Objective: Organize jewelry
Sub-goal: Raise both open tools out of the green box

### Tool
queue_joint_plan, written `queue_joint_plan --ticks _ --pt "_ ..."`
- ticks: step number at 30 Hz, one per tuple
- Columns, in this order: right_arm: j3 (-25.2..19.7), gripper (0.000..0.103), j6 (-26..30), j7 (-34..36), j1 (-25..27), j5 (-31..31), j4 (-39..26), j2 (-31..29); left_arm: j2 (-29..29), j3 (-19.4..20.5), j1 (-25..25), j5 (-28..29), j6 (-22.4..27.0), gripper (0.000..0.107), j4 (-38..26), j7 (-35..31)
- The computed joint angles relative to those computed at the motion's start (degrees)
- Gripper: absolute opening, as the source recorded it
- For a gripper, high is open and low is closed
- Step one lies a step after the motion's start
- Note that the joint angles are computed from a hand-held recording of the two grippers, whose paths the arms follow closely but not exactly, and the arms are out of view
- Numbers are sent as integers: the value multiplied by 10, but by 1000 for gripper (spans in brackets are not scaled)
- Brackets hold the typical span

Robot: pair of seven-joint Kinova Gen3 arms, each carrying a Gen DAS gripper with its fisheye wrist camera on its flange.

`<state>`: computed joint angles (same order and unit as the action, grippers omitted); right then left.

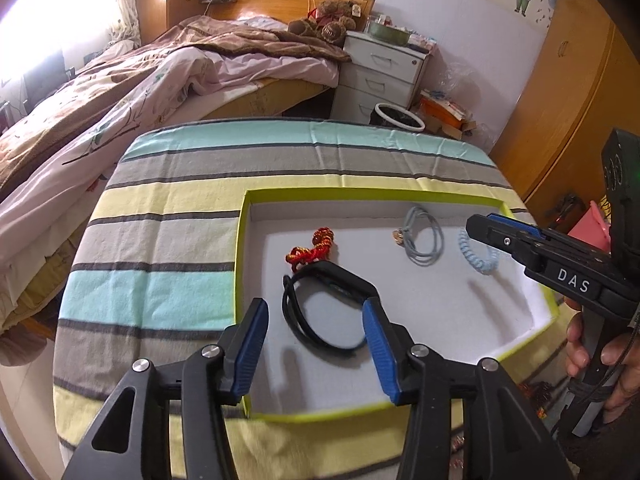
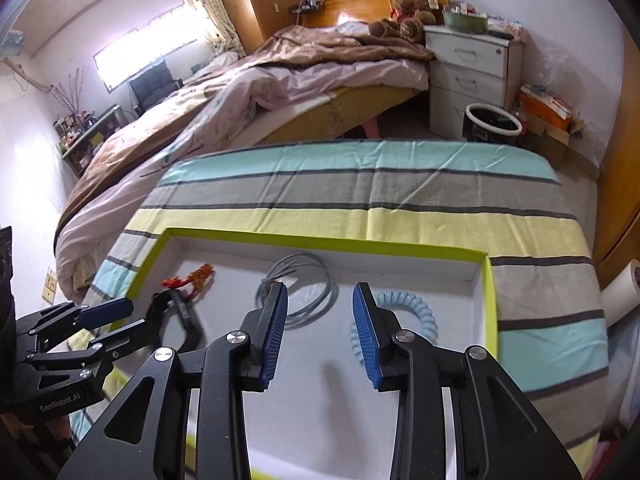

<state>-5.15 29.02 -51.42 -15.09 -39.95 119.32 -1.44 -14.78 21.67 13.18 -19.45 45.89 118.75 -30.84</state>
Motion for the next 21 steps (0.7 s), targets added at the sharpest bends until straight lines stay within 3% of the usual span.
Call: queue_joint_plan --ticks 7,21 --pt "39 43 18 39 -20 -30 54 -90 -72 33 0 22 25 49 13 11" --pt "94 43 72 -28 -84 59 167 -276 -218 133 -56 119 92 49 20 -15"
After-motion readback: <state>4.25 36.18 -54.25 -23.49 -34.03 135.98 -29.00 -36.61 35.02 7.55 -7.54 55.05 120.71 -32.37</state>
